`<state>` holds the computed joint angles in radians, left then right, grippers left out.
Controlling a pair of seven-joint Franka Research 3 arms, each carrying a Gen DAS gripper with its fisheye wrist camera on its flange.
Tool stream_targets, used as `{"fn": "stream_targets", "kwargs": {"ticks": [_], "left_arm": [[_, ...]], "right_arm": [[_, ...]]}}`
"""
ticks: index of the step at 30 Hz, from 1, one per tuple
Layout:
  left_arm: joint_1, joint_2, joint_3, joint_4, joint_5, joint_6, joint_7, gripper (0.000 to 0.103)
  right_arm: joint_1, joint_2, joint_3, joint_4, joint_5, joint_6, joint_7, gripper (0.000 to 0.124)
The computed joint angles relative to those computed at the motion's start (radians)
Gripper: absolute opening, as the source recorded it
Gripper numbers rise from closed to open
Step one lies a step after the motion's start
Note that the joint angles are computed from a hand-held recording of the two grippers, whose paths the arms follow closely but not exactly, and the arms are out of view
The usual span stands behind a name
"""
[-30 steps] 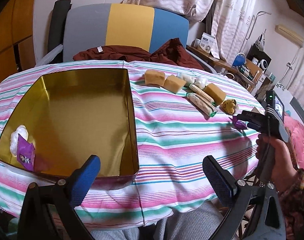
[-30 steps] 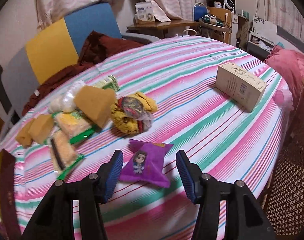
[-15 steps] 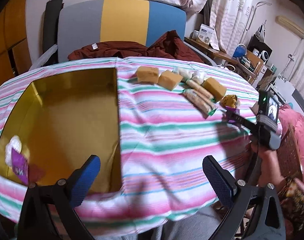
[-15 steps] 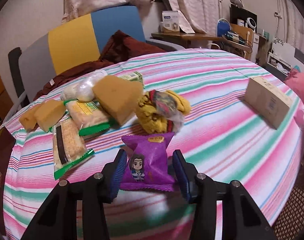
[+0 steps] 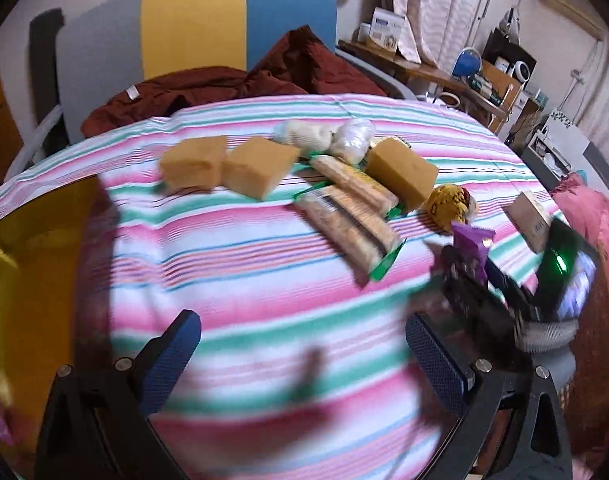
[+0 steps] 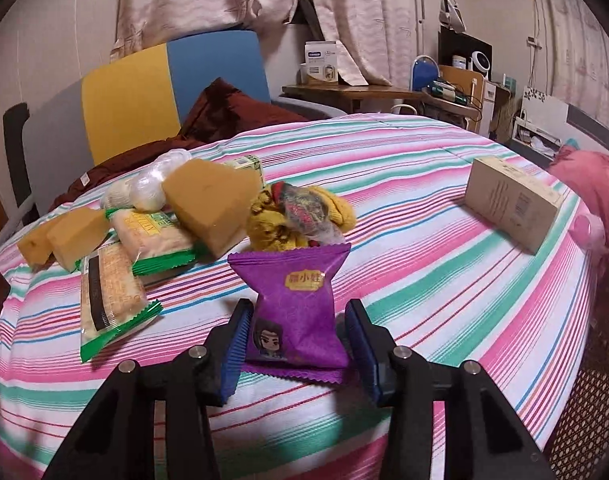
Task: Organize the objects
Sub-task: 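Grasp the green-edged cracker pack with the left gripper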
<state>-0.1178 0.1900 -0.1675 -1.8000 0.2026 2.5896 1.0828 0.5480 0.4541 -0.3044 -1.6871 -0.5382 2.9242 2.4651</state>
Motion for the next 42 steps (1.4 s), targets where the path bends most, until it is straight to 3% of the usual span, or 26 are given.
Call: {"fn": "stream_targets", "kwargs": {"ticks": [9,12,16,20,23,28,30,37,39,42], "left_arm": [[-0.05,0.354,-0.01,0.489,-0.018,-0.221,0.021,0.103],[-0.093,0.415,0.032,0.581,0.061,-0.293,0.031,0.103],[-0.09,0.328,0.063,0.43,0.128,-0.239,-0.008,0.103],[-0.03,0.198,0.054,0.214,0.112,-0.106,-0.066,0.103],[-0.019,0.202,0.048,0.216,0.125,-0.075,-0.054,0.103],[-0.042,0.295,0.045,0.347,0.163,-0.131,0.011,0.102],[-0.051,0.308,0.05,0.356,0.17,-0.136,0.008,0.096],[-0.054,0.25,0.057,0.24,0.217,-0.022,-0.015,0.086],[-0.048,0.233,0.053,0.215,0.215,0.0,-0.01,0.064],[-0.051,0.217,0.052,0.191,0.218,0.012,-0.016,0.062]], "right_arm": [[0.005,-0.003,-0.01,-0.013,0.015,0.02,-0.006,0.048],[0.007,-0.014,-0.013,-0.033,0.017,0.036,-0.004,0.048],[0.008,-0.013,-0.016,-0.035,0.029,0.044,-0.01,0.048],[0.013,-0.014,-0.023,-0.038,0.035,0.046,-0.015,0.048],[0.018,-0.014,-0.029,-0.037,0.034,0.044,-0.016,0.048],[0.02,-0.013,-0.029,-0.038,0.039,0.048,-0.017,0.048],[0.022,-0.013,-0.032,-0.037,0.039,0.046,-0.017,0.048],[0.025,-0.011,-0.035,-0.034,0.032,0.039,-0.016,0.048],[0.024,-0.012,-0.034,-0.034,0.03,0.038,-0.015,0.048],[0.029,-0.011,-0.038,-0.031,0.02,0.032,-0.008,0.048]]}}
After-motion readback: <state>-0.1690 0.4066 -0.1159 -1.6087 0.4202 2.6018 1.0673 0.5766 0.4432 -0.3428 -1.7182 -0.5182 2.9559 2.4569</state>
